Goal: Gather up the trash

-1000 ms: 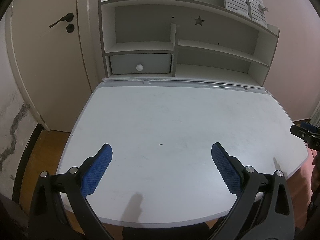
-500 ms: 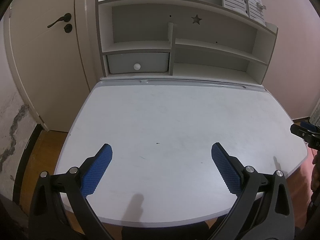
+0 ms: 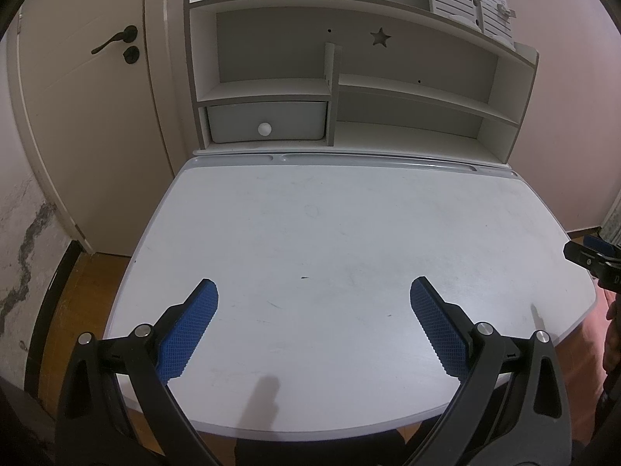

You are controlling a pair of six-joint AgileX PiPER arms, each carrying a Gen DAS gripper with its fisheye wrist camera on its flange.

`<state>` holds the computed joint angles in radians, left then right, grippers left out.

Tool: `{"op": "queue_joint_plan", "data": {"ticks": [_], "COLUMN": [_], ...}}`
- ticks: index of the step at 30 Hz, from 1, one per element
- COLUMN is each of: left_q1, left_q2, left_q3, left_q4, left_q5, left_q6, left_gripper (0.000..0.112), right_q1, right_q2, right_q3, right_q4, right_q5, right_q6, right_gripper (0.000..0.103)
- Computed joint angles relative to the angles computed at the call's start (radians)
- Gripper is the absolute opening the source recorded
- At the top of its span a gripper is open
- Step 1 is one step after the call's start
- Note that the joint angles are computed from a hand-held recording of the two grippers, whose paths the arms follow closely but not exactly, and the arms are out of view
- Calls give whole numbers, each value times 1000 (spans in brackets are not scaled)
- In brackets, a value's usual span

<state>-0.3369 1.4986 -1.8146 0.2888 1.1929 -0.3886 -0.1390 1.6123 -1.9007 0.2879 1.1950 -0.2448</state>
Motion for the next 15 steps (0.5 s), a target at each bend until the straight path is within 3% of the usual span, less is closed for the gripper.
{"op": "queue_joint_plan", "data": {"ticks": [15], "left_q1": [4], "left_q2": [4], "left_q3": [-7], "left_q4": [-14], "left_q5": [6], "left_q6": [4], "left_gripper": [96], "right_q1": [-7], "right_q2": [-1], "right_q3": [-13], "right_q4": [-3], "right_q5": [17], "right_q6": [2], "right_gripper": [96]}}
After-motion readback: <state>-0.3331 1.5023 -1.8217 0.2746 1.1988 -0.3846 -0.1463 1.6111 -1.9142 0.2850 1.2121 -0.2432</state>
